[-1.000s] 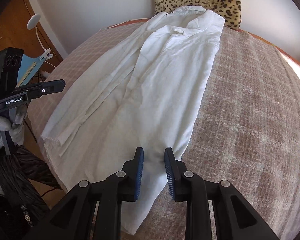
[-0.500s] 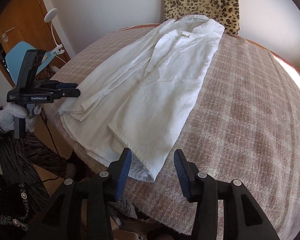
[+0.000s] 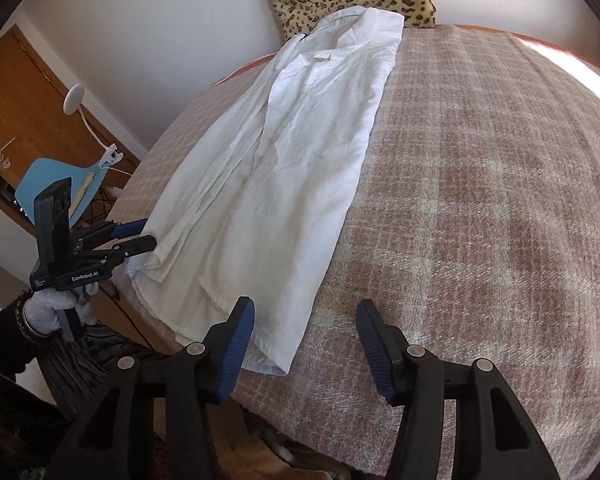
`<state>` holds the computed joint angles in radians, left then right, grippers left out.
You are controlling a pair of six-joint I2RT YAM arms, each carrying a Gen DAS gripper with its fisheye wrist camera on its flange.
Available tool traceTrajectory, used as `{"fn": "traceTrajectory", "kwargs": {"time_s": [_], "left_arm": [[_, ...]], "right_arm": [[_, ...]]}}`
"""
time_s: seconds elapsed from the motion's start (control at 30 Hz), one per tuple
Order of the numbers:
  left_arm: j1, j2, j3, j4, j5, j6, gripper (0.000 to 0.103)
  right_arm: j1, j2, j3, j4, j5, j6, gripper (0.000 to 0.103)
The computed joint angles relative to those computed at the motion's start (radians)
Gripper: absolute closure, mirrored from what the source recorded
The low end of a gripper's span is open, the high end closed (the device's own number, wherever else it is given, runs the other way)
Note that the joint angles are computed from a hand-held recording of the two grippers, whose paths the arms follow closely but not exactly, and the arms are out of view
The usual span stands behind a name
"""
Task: Fold small clothes
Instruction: 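Grasp the hem end of the folded shirt with both grippers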
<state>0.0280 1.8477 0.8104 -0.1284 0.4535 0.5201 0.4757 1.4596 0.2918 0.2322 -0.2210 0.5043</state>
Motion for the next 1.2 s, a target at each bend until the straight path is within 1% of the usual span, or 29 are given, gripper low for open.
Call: {"fn": "traceTrajectory", "kwargs": {"time_s": [0.13,0.2,0.23,0.3,0.33,0.37,0.43,0.47,0.5,0.53,0.6,0.63,0.67,0.73,0.83,0.93,1.0,1.03,1.07,1.1,1.13,1.2], "left_arm": [[0.061,0.025,0.044,-0.125,0.130,-0.028,0.057],[0.095,0.043,0.062,-0.183,0.194,-0.043,0.061],[0.109,0.050,0.067,-0.204,0.217,-0.044,0.064],[0.127,0.067,0.081,-0.234,0.249,-0.048,0.067],[0.131,0.075,0.091,-0.248,0.258,-0.059,0.070],[0.133,0.087,0.105,-0.261,0.263,-0.067,0.077],[0.137,0.109,0.131,-0.286,0.268,-0.077,0.085],[0.138,0.112,0.133,-0.288,0.266,-0.081,0.088],[0.138,0.113,0.137,-0.294,0.264,-0.080,0.088],[0.139,0.113,0.141,-0.302,0.262,-0.077,0.089],[0.135,0.109,0.140,-0.303,0.256,-0.075,0.090],[0.136,0.107,0.139,-0.305,0.255,-0.075,0.090],[0.141,0.109,0.143,-0.310,0.255,-0.072,0.090],[0.142,0.096,0.132,-0.301,0.244,-0.069,0.090],[0.133,0.096,0.131,-0.285,0.232,-0.064,0.085],[0.133,0.125,0.160,-0.297,0.252,-0.058,0.085],[0.144,0.148,0.187,-0.330,0.267,-0.059,0.089],[0.146,0.157,0.204,-0.359,0.271,-0.050,0.092],[0.151,0.167,0.219,-0.382,0.283,-0.042,0.093],[0.156,0.179,0.233,-0.404,0.294,-0.040,0.094],[0.159,0.190,0.249,-0.424,0.302,-0.040,0.095],[0.168,0.206,0.273,-0.457,0.327,-0.042,0.097]], "right_arm": [[-0.106,0.038,-0.052,0.128,-0.157,0.053,0.049],[-0.156,0.097,-0.069,0.221,-0.247,0.087,0.049],[-0.173,0.125,-0.075,0.262,-0.286,0.101,0.049],[-0.208,0.197,-0.074,0.342,-0.369,0.127,0.049],[-0.218,0.231,-0.073,0.383,-0.393,0.146,0.049],[-0.224,0.260,-0.073,0.424,-0.407,0.166,0.049],[-0.224,0.306,-0.060,0.467,-0.428,0.192,0.049],[-0.222,0.302,-0.055,0.458,-0.428,0.188,0.053],[-0.207,0.302,-0.041,0.438,-0.420,0.181,0.057],[-0.191,0.306,-0.024,0.409,-0.413,0.169,0.064],[-0.158,0.306,-0.010,0.387,-0.385,0.156,0.066],[-0.148,0.297,-0.002,0.364,-0.375,0.144,0.069],[-0.142,0.287,0.001,0.345,-0.368,0.137,0.074],[-0.133,0.293,0.006,0.344,-0.357,0.147,0.075],[-0.139,0.292,0.008,0.334,-0.360,0.138,0.075],[-0.169,0.305,-0.005,0.352,-0.400,0.127,0.072],[-0.195,0.316,-0.014,0.363,-0.441,0.112,0.072],[-0.188,0.318,-0.014,0.367,-0.445,0.114,0.074],[-0.176,0.302,-0.017,0.352,-0.431,0.106,0.081],[-0.160,0.294,-0.009,0.329,-0.418,0.096,0.085],[-0.147,0.292,-0.004,0.319,-0.408,0.092,0.092],[-0.123,0.286,0.000,0.309,-0.380,0.096,0.095]]}}
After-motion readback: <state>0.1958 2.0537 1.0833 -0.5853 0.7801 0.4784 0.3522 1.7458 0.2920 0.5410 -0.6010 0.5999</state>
